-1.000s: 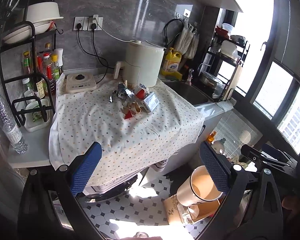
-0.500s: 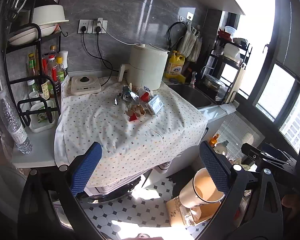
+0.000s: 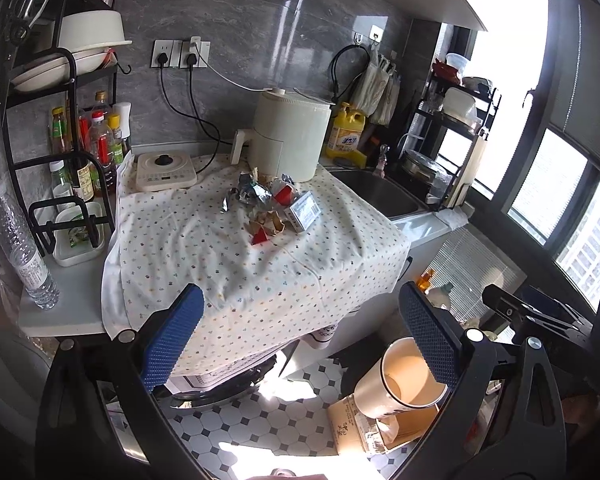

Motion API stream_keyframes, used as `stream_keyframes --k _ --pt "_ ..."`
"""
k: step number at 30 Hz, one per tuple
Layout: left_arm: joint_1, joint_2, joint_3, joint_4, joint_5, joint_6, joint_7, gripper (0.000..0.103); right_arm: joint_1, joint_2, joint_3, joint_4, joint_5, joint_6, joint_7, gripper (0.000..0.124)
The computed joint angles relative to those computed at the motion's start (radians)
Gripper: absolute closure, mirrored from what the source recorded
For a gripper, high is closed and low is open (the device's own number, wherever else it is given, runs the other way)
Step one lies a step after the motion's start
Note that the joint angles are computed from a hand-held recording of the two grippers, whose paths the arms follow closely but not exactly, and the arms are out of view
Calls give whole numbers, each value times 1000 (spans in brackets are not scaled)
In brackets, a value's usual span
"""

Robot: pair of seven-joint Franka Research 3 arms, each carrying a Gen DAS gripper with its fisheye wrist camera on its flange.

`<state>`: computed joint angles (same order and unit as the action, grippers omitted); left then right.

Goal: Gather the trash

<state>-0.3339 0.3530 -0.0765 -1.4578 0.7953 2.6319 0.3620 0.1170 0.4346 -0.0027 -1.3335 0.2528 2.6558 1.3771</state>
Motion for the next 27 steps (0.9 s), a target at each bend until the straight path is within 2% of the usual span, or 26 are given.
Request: stream_keyframes --k 13,15,20,27 --pt "-20 77 6 105 -52 -32 51 6 -25 36 13 55 35 -33 -40 29" --pt "-19 69 10 90 -54 -20 50 6 -32 55 17 87 42 -50 -49 29" --pt "-25 105 11 150 -74 -61 76 6 -38 97 21 154 50 -83 -60 29" --pt "-12 164 11 233 -141 -98 137 6 -34 205 24 331 39 -175 -43 29"
